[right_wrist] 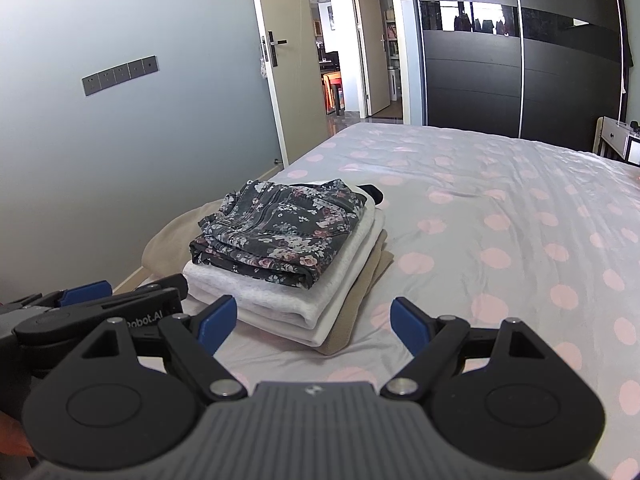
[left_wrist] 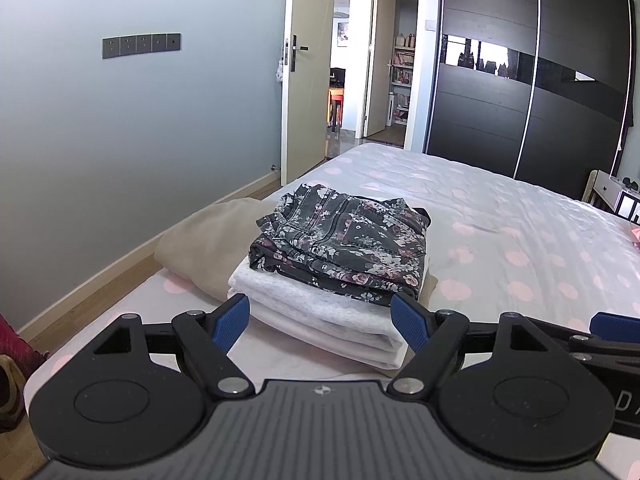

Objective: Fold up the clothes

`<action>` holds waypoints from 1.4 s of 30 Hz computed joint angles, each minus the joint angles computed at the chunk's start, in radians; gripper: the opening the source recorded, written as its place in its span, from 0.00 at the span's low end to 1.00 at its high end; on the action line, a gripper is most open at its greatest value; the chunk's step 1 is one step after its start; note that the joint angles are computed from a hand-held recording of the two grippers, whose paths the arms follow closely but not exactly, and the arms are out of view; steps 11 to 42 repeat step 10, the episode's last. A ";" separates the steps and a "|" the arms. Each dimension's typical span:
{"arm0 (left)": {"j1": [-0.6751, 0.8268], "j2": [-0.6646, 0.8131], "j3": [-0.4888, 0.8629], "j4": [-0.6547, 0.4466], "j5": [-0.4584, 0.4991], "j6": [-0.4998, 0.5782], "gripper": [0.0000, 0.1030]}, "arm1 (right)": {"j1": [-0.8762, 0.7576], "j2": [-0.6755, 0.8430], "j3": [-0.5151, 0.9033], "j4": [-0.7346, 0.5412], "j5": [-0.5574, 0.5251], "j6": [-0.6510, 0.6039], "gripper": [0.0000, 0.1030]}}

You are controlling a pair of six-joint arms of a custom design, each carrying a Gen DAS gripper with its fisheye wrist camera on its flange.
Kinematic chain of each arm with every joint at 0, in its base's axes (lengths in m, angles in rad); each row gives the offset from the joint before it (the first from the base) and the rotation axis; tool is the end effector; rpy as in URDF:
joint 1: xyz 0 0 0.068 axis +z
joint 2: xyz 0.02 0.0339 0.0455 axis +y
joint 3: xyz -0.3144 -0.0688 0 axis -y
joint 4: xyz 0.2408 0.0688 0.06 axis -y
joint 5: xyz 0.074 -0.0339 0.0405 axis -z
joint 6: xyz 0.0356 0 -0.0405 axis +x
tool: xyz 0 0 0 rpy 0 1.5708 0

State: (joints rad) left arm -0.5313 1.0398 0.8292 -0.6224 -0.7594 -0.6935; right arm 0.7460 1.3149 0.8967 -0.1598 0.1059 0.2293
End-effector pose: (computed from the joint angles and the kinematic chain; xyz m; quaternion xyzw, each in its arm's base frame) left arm 0.1641 -0.0680 0.3191 -0.2034 0.8526 0.0904 0.4728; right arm 0.2056 0.1849 0.3149 -0.2000 0.8554 0.1817 0.4420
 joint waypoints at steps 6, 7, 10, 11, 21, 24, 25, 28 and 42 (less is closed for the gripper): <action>0.006 -0.001 0.000 0.004 0.012 0.006 0.75 | 0.002 -0.003 0.002 -0.006 0.002 -0.004 0.83; 0.007 -0.002 -0.002 0.006 0.015 0.009 0.75 | 0.000 -0.003 0.002 -0.007 0.000 -0.002 0.83; 0.004 -0.001 -0.007 0.012 0.012 0.010 0.75 | -0.002 -0.004 0.001 -0.008 -0.002 -0.005 0.83; 0.004 -0.001 -0.007 0.012 0.012 0.010 0.75 | -0.002 -0.004 0.001 -0.008 -0.002 -0.005 0.83; 0.004 -0.001 -0.007 0.012 0.012 0.010 0.75 | -0.002 -0.004 0.001 -0.008 -0.002 -0.005 0.83; 0.004 -0.001 -0.007 0.012 0.012 0.010 0.75 | -0.002 -0.004 0.001 -0.008 -0.002 -0.005 0.83; 0.004 -0.001 -0.007 0.012 0.012 0.010 0.75 | -0.002 -0.004 0.001 -0.008 -0.002 -0.005 0.83; 0.004 -0.001 -0.007 0.012 0.012 0.010 0.75 | -0.002 -0.004 0.001 -0.008 -0.002 -0.005 0.83; 0.004 -0.001 -0.007 0.012 0.012 0.010 0.75 | -0.002 -0.004 0.001 -0.008 -0.002 -0.005 0.83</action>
